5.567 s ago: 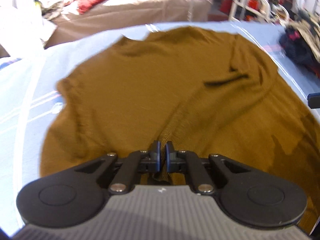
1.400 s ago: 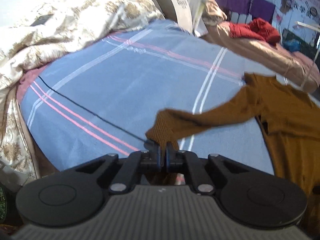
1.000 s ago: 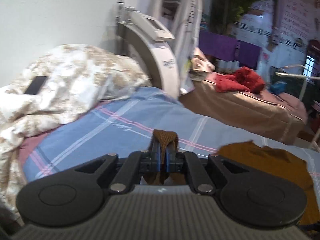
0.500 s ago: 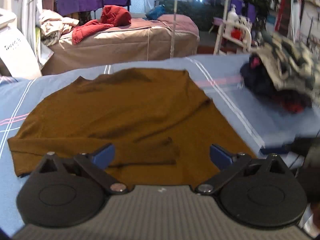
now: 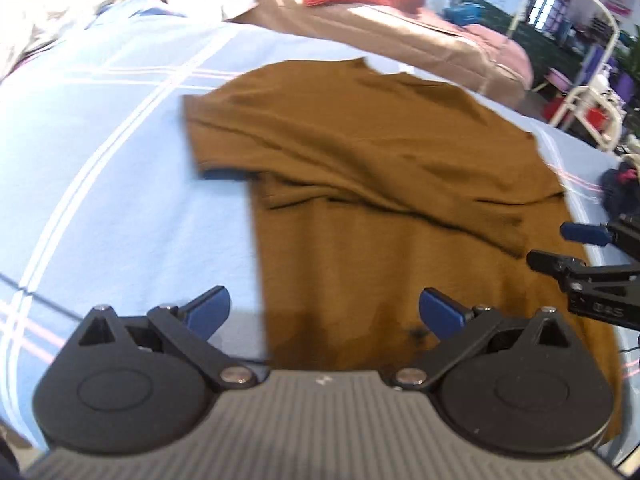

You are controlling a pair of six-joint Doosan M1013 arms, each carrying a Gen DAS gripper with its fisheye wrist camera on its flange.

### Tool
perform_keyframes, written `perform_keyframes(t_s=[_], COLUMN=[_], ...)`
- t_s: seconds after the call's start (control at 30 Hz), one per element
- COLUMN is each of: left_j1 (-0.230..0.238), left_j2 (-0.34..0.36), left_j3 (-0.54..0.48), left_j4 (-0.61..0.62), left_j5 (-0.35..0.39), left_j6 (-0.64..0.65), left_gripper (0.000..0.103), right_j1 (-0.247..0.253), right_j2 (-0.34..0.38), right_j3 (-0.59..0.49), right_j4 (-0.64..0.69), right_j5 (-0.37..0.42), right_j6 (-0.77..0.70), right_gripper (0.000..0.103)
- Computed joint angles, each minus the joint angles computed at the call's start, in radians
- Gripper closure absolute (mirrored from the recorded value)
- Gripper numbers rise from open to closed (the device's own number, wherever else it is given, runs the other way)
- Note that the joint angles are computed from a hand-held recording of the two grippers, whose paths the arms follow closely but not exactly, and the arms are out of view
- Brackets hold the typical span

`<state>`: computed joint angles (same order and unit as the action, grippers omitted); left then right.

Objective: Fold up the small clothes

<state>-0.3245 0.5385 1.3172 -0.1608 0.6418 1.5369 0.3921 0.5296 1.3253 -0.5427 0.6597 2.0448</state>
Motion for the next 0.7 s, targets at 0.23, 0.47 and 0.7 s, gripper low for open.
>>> perform_keyframes(t_s=[0.23, 0.47, 0.7], left_j1=[-0.004, -0.022, -0.009], left_j2=[0.007, 0.024, 0.026], left_j3=[0.013, -0.012, -0.021], left_j4=[-0.031, -0.008, -0.020], left_j5=[0.005, 0.051, 0.069], left_j6=[0.066, 0.115, 0.095], left_gripper=[0.000, 0.000, 0.000], right_j1=[-0.037, -0.047, -0.151], right_j2=[0.046, 0.034, -0.001], right_j3=[-0.056, -0.047, -0.055], right_j4=[0.195, 0.282, 0.573], right_j5=[0.052, 0.015, -0.136], right_j6=[-0.052, -0.067, 0.020], right_gripper=[0.040, 0.101, 0.102])
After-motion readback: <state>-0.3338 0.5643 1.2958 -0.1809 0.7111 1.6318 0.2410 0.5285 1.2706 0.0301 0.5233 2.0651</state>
